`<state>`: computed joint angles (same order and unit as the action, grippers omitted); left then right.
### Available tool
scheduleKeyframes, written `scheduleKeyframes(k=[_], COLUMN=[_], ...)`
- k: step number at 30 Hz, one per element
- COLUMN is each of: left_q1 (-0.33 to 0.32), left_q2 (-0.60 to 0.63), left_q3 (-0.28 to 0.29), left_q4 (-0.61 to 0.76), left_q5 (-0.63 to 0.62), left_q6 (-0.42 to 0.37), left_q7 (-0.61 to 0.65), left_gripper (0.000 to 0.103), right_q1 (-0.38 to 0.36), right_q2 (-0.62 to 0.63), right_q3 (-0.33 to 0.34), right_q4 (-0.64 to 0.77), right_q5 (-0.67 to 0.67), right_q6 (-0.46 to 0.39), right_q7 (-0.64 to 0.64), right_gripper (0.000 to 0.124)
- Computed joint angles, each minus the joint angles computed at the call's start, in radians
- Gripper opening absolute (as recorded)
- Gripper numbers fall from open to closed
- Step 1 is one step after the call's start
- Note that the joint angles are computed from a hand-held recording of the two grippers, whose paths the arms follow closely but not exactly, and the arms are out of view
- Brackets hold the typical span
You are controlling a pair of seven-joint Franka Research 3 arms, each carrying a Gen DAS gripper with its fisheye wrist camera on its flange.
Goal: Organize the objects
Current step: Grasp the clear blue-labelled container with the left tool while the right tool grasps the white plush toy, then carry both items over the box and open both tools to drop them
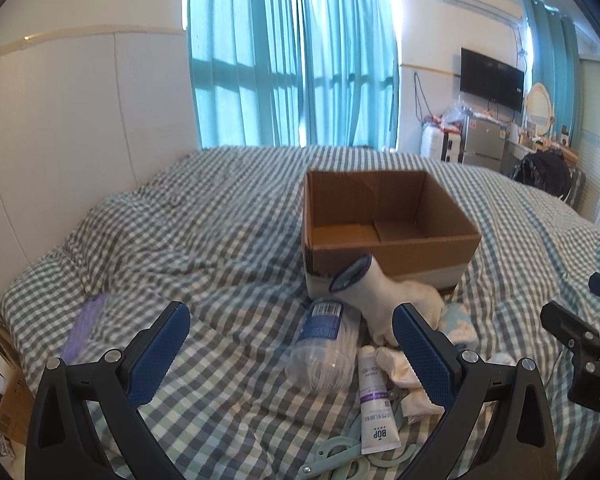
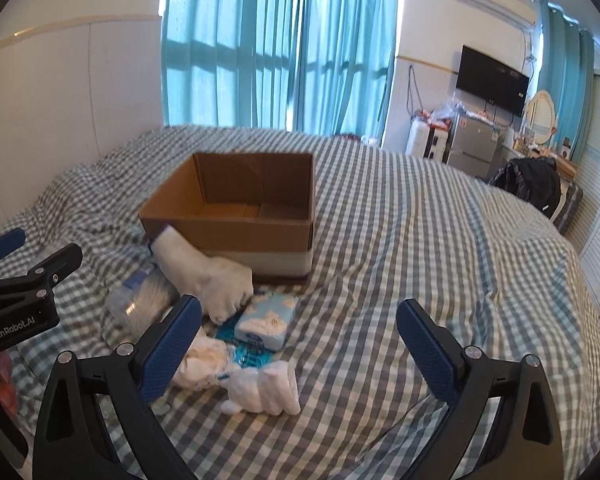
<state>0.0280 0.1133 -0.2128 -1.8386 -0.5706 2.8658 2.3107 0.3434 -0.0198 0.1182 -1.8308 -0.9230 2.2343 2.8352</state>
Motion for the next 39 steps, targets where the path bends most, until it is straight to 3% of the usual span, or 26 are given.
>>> scheduleKeyframes(k=[13, 15, 17, 26, 29, 33, 39], left_q1=[0.010, 0.013, 0.017, 0.015, 0.024, 0.045, 0.056], left_q2=[0.103, 0.127, 0.156, 0.277, 0.332, 0.367, 0.312], left_q3=[-0.017, -0.022, -0.028, -0.046, -0.063, -0.091, -0.092], left_q4=[0.041, 0.059, 0.086, 0.221, 0.296, 0.349, 0.281], left_q5=[0.176, 0.198, 0.220, 0.330, 0.343, 0.318, 0.278], left_q6=[-0.064, -0.072, -0.087, -0.157, -0.230, -0.325, -0.298], left_q7=[-0.102, -0.118, -0.138, -0.218, -0.227, -0.196, -0.162], left_gripper=[0.103, 0.103, 0.103, 0.101, 0.092, 0.064, 0.063], right_q1=[0.005, 0.007, 0.008, 0.001, -0.006, -0.011, -0.013], right_q2=[0.106, 0.118, 0.123, 0.093, 0.093, 0.100, 0.101], right_q3=[-0.041, -0.050, -0.058, -0.072, -0.073, -0.075, -0.078], right_q4=[-0.014, -0.017, -0.024, -0.059, -0.054, -0.048, -0.048], right_q5=[0.296, 0.331, 0.355, 0.303, 0.306, 0.315, 0.314], right_q6=[0.068, 0.078, 0.095, 0.153, 0.163, 0.170, 0.174], right_q7=[-0.253, -0.285, -0.308, -0.252, -0.253, -0.262, -0.263], right_gripper=[0.081, 0.076, 0.062, 0.061, 0.061, 0.061, 0.061])
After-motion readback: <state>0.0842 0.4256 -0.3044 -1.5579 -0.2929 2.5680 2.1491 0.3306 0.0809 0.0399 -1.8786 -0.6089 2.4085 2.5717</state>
